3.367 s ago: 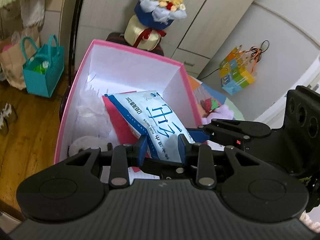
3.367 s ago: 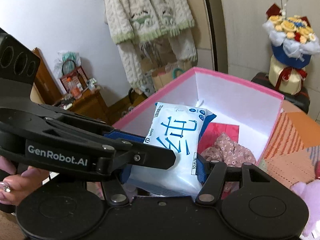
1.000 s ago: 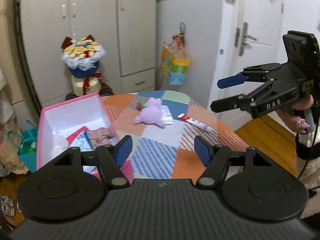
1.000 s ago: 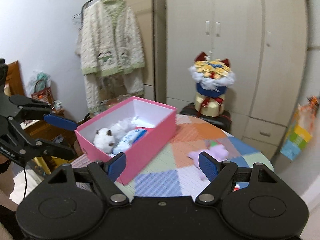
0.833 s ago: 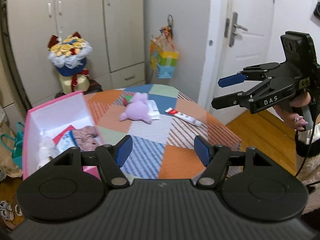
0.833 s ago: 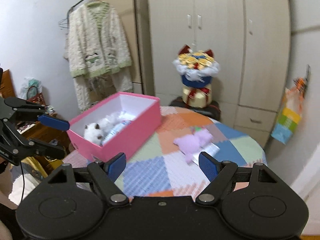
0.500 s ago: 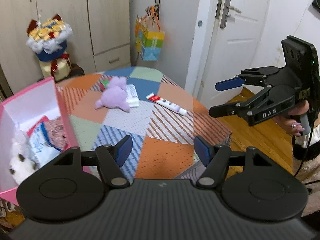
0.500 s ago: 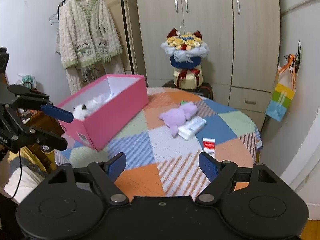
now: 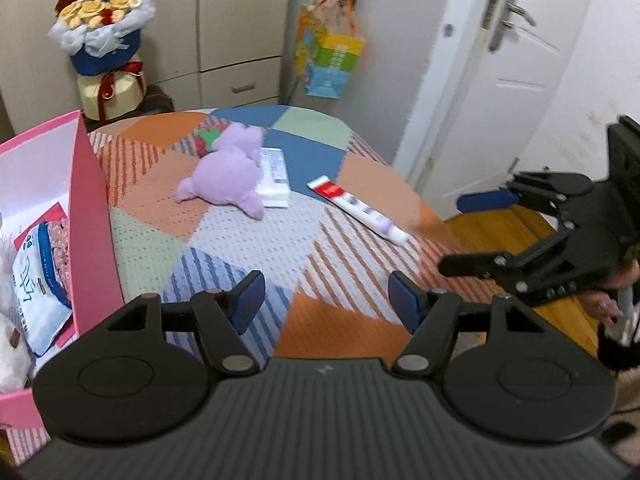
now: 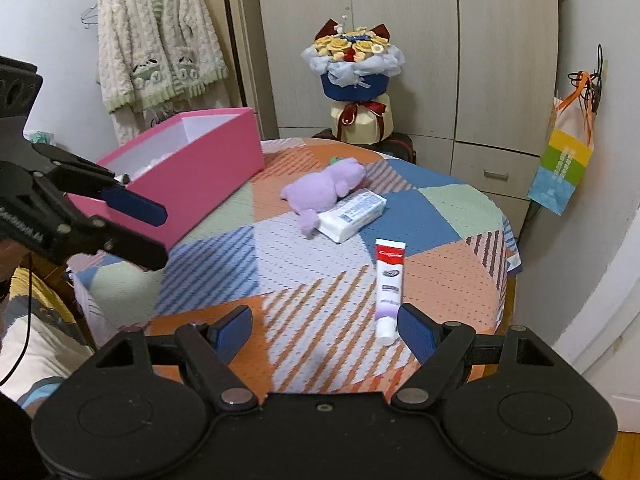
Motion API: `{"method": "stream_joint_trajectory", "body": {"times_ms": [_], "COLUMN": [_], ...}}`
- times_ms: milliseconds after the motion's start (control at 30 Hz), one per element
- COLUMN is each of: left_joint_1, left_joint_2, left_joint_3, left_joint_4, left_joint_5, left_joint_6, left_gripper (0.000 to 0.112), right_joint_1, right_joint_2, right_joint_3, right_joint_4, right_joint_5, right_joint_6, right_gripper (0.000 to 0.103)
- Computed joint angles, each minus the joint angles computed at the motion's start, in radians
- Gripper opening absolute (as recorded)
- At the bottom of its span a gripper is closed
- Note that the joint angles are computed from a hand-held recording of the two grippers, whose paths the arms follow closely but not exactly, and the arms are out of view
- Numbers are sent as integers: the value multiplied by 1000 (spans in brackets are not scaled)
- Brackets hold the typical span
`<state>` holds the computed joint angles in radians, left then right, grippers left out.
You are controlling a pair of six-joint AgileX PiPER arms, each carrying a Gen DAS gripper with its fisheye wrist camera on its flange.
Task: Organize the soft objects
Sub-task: 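Move the left gripper out of the box toward the purple plush toy, then lower the left gripper onto the purple plush toy and close on it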
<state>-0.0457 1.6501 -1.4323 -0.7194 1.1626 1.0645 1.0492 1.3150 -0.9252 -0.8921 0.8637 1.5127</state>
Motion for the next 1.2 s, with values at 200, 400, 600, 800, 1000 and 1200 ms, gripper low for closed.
{"method": "stream_joint_trajectory", "body": {"times_ms": [200,400,600,800,1000,1200], "left_joint_1": [-58,-108,-156,-176,-163,-155], "left_joint_2": [86,217,356,477,523,540], "left_joint_3": [-33,-135,-271,-393,-416,-412], "left_joint_4": [-3,-41,0,73,39,-6], "left_joint_5": [-146,-242,-349,-391,-390,-377], "left_joint_6": [-83,-204,-448,-649,-664,-651], "left_gripper": [67,67,67,65,66,60], "right_joint_1": [-140,-279,-426,-525,-557,-573], "right_joint_2": [60,211,339,468,579,624], "right_joint_3": [-5,-125,-272,-417,-543,-578], "right_joint_4": [17,70,212,380,475,568], "right_joint_5": [-180,-326,-432,-483,-444,-451], "right_joint_6": [-122,-361,-683,-982,-1124,-1244], "right_gripper": [83,83,90,93,94,96]}}
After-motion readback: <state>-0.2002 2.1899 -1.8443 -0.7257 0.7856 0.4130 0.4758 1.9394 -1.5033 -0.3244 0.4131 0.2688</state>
